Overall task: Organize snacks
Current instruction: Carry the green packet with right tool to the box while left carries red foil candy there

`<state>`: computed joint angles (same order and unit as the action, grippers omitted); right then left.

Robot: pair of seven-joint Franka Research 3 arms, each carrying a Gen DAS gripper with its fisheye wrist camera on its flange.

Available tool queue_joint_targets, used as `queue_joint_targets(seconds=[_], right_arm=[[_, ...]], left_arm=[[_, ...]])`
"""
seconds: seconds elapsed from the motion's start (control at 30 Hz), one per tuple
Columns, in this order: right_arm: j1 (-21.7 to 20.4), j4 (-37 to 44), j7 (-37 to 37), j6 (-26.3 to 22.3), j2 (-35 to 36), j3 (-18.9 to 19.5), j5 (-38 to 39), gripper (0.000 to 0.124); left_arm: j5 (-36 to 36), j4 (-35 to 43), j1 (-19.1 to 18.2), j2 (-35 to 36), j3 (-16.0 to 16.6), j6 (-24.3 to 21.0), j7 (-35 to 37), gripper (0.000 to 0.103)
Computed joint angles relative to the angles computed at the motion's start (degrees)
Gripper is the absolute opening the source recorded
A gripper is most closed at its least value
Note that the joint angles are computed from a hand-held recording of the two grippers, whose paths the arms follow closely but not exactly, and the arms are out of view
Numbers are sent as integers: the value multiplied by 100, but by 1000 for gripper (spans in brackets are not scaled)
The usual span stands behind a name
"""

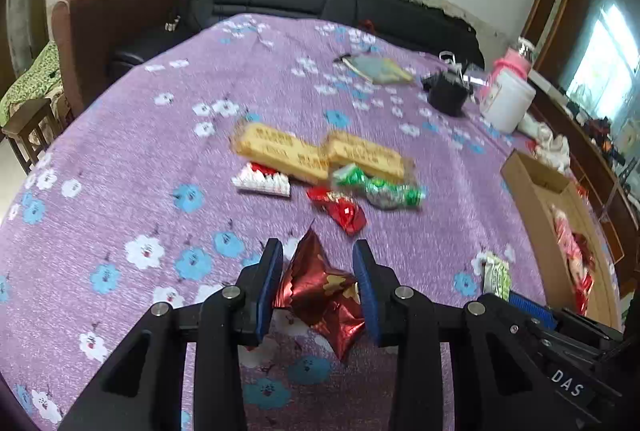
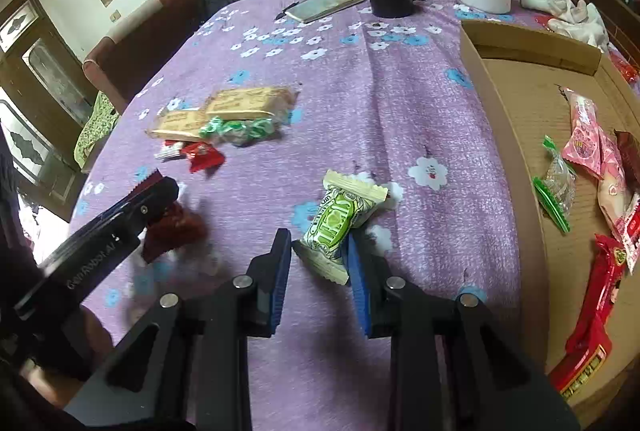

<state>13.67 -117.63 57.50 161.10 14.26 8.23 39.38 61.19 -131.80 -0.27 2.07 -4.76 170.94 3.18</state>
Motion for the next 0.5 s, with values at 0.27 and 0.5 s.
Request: queue_joint_targets(seconds=[0.27,0.5], right_arm=[[-258,-31,-1046,-344,-123,125,843,31],[-176,-104,-1521,-188,-296,25,1441,31]], left_arm=[[738,89,-101,-41,-48,-362,-466,34],[1283,128,-23,-67,-58,-216,-951,34]])
